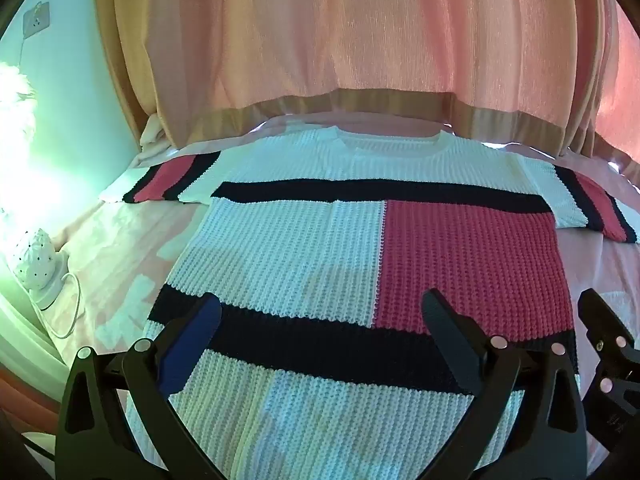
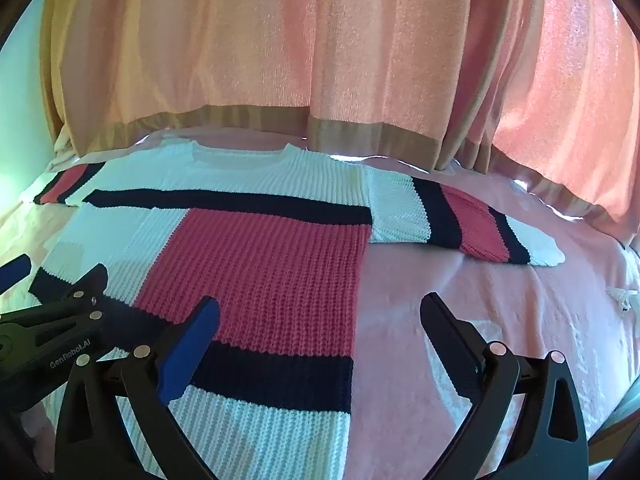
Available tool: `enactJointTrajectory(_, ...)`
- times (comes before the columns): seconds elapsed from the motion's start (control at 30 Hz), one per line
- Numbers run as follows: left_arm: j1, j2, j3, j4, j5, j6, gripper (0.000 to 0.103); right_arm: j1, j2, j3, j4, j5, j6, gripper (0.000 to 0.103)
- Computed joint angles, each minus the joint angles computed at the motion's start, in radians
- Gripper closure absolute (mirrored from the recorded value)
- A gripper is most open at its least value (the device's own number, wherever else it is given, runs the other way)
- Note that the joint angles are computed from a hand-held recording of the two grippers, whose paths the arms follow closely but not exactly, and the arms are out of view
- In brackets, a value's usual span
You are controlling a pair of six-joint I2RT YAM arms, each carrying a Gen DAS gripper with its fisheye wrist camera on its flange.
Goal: Fold small clothes
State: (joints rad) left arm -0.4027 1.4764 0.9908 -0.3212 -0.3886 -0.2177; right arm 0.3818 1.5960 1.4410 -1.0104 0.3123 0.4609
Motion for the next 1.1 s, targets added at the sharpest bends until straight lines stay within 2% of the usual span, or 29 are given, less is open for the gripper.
enactJointTrajectory(1.1, -0.007, 0.004, -0.015, 0.009, -0.020, 0.019, 0.005, 0.025, 0.011, -0.016, 0.017, -0.019, 0.038, 0.005)
